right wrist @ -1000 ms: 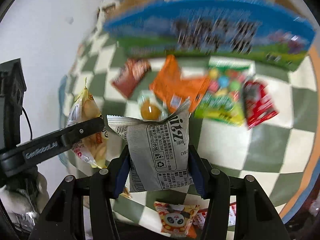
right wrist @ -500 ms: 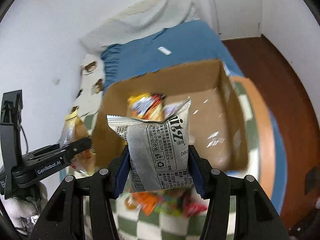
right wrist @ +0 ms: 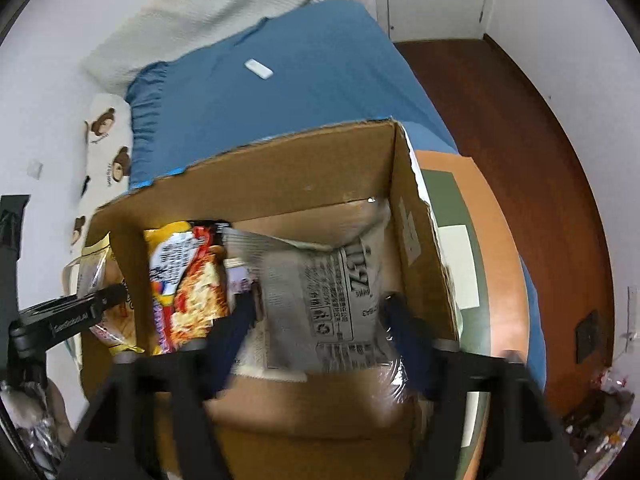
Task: Organize snacks
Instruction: 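Carry both bread bags into the box and release them, then grasp a yellow panda snack bag with left tool while right tool grasps red panda bag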
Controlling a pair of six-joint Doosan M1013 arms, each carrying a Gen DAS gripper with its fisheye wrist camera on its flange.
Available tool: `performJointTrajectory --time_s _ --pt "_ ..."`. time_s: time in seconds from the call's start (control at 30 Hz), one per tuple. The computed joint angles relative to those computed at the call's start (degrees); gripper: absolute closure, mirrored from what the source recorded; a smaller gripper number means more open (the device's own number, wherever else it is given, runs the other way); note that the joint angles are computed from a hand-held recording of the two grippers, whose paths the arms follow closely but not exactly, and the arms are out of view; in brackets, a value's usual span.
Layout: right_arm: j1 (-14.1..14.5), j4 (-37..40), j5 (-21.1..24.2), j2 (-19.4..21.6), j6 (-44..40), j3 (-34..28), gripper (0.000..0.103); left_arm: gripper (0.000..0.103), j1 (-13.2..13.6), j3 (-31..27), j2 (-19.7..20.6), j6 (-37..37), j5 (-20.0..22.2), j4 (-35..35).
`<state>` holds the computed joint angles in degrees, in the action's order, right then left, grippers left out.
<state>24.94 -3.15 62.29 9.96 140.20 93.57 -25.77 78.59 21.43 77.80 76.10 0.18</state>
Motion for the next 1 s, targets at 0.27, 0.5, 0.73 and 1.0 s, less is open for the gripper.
performJointTrajectory --time_s 0.27,0.5,0.73,1.0 --pt "-0.1 0.8 2.0 1.5 -2.9 -0.5 0.009 0.004 0.0 0.5 -0.8 0.8 -1.0 -2.3" --pt "1.3 0.3 2.8 1.3 -2.8 -0.4 0.009 0.004 -0.2 2.7 -2.8 -0.1 -1.9 -4.1" --pt "2.8 -0.6 2.3 -0.9 -1.3 1.0 0.009 0.004 -0.7 6.6 -6.9 -0.5 -4.8 -4.5" --pt "6.2 -4.6 1.2 -3.7 1.3 1.8 0.009 0.004 -1.9 10.8 -13.2 -1.3 -9.8 -2.6"
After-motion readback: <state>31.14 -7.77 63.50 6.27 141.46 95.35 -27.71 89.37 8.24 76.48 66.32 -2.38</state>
